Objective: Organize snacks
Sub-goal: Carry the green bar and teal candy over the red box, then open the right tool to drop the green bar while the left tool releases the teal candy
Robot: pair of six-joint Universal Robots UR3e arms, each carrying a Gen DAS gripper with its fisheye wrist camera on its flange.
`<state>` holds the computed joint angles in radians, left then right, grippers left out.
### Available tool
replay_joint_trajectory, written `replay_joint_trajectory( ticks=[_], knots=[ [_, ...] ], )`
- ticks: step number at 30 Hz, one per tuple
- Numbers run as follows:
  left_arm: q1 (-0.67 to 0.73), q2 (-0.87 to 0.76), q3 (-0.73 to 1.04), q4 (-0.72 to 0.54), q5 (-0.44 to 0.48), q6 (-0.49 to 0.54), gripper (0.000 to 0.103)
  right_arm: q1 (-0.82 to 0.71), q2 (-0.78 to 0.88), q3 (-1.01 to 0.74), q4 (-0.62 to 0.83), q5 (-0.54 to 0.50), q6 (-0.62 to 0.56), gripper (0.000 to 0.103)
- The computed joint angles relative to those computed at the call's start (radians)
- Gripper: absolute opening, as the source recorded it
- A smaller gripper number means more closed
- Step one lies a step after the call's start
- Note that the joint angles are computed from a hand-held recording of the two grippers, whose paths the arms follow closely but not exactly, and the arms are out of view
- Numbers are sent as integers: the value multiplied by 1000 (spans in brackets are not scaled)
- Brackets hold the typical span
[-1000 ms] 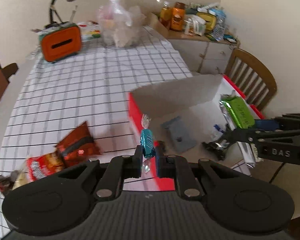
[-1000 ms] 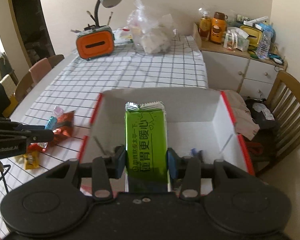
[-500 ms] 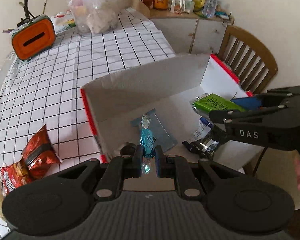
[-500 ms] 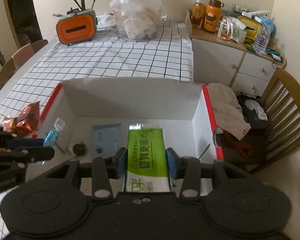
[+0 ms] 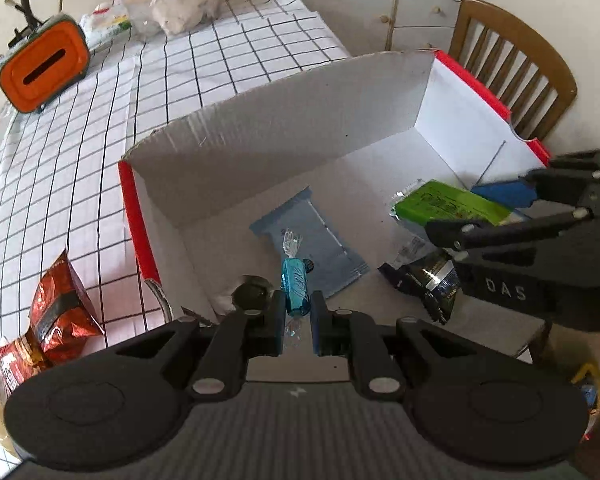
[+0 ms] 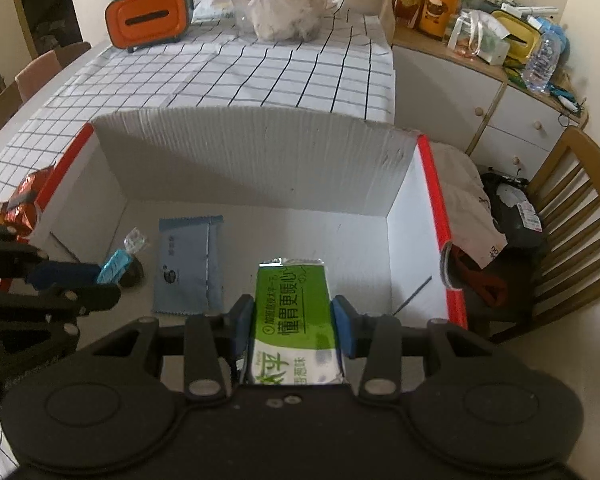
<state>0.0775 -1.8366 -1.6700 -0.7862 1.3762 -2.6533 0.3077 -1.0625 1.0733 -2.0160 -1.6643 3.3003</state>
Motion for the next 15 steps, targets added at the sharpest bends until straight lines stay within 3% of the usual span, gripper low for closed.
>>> replay_joint_trajectory(
  ticks=[10, 15],
  knots=[
    [22, 4, 14, -39, -17, -6, 13, -9, -35, 35, -11, 52, 5, 42],
    [66, 47, -15, -66, -70, 2, 22, 0, -91, 79, -29, 77, 14, 43]
  ],
)
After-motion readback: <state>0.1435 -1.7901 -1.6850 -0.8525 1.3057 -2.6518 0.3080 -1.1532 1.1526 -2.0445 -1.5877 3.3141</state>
